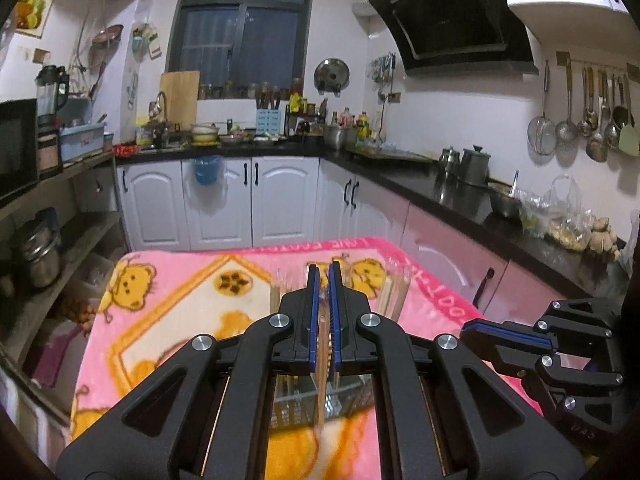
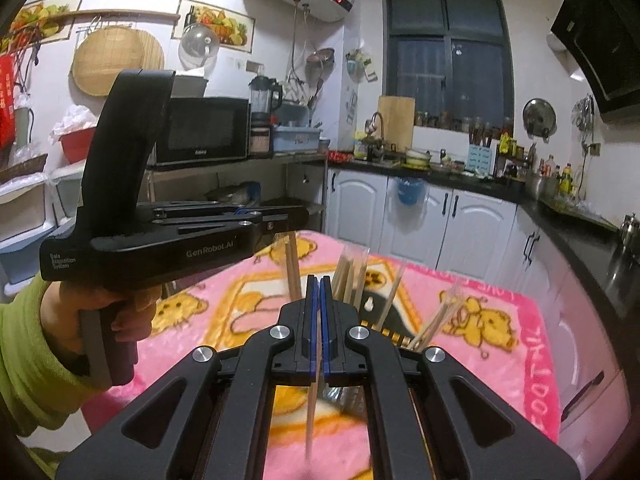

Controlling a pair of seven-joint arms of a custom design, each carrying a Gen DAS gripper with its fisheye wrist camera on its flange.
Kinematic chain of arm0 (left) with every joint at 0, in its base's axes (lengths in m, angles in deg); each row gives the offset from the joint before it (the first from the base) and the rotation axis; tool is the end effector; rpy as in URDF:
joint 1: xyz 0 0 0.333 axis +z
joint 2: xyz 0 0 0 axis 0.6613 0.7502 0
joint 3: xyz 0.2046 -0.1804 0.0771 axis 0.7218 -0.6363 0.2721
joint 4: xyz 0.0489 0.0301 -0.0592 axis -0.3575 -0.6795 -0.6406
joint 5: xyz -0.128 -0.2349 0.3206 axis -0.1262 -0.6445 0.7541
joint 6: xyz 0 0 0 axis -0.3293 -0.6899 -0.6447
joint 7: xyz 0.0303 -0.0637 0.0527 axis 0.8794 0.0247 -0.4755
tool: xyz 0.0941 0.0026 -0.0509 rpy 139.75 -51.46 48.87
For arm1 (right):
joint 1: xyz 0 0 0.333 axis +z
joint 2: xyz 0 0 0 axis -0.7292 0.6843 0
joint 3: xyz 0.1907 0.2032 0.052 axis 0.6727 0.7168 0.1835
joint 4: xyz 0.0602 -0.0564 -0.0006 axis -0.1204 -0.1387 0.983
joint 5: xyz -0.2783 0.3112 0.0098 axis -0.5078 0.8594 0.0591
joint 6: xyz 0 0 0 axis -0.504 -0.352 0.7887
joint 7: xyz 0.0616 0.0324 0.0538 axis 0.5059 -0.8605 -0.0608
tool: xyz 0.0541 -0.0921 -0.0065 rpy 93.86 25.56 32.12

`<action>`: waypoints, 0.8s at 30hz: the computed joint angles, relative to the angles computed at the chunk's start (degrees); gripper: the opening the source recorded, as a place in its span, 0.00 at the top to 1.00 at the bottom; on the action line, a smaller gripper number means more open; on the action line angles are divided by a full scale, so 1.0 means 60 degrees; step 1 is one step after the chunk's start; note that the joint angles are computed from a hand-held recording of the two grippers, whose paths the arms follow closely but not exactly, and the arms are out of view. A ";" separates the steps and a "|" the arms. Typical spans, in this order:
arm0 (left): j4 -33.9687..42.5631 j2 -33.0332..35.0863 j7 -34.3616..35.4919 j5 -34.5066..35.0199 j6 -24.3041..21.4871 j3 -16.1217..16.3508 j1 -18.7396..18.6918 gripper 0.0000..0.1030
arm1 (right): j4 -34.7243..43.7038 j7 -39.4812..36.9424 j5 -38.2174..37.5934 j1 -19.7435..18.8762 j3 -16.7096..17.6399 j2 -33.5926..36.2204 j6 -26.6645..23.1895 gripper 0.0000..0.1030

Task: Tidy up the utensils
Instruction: 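Lift the chopsticks with both grippers and carry them above the caddy, then lower the held chopsticks into the caddy slots with both grippers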

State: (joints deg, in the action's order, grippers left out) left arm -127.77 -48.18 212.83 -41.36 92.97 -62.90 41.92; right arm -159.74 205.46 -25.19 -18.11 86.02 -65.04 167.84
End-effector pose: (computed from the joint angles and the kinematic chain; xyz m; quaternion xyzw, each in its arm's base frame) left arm 0.7251 -0.1743 0.6200 -0.3780 0.7292 -0.5263 0.2200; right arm 0.6062 0.3464 0.6061 -0.6577 0.4688 -0.3779 0.4526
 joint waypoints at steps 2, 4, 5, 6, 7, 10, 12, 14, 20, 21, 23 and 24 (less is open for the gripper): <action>0.0258 0.0105 -0.0005 -0.0001 0.0031 -0.0028 -0.0026 0.98 | 0.0185 0.0088 -0.0127 0.0021 -0.0068 0.0061 0.0028 0.98; 0.0563 0.0231 -0.0031 0.0042 0.0006 -0.0055 -0.0057 0.98 | 0.0482 0.0146 -0.0262 0.0060 -0.0138 0.0187 0.0049 0.98; 0.0680 0.0282 -0.0051 0.0069 0.0036 -0.0062 -0.0079 0.98 | 0.0601 0.0176 -0.0331 0.0089 -0.0178 0.0236 0.0032 0.98; 0.0844 0.0358 -0.0087 0.0108 0.0063 -0.0069 -0.0110 0.98 | 0.0806 0.0199 -0.0420 0.0129 -0.0224 0.0324 -0.0006 0.98; 0.1021 0.0441 -0.0151 0.0179 0.0055 -0.0066 -0.0152 0.98 | 0.0964 0.0271 -0.0525 0.0166 -0.0284 0.0384 0.0014 0.98; 0.1469 0.0655 -0.0252 0.0296 0.0146 -0.0121 -0.0206 0.98 | 0.1345 0.0380 -0.0713 0.0241 -0.0428 0.0532 0.0086 0.98; 0.1902 0.0875 -0.0414 0.0455 0.0129 -0.0118 -0.0281 0.98 | 0.1567 0.0532 -0.0835 0.0273 -0.0535 0.0605 0.0116 0.98; 0.2247 0.1063 -0.0595 0.0630 0.0117 -0.0107 -0.0351 0.98 | 0.1815 0.0531 -0.0823 0.0251 -0.0584 0.0717 0.0133 0.98; 0.3465 0.1812 -0.1287 0.1494 0.0148 0.0053 -0.0724 0.98 | 0.2738 0.0475 -0.0654 0.0243 -0.0839 0.1163 0.0061 0.98; 0.3792 0.2024 -0.1486 0.1687 0.0088 0.0109 -0.0814 0.98 | 0.2880 0.0512 -0.0676 0.0274 -0.0926 0.1241 0.0032 0.98; 0.4259 0.2334 -0.1776 0.2005 -0.0070 0.0158 -0.0916 0.98 | 0.3118 0.0520 -0.0601 0.0279 -0.1033 0.1384 -0.0006 0.98; 0.4560 0.2548 -0.1984 0.2215 -0.0128 0.0239 -0.1014 0.98 | 0.3279 0.0709 -0.0655 0.0306 -0.1167 0.1484 0.0002 0.98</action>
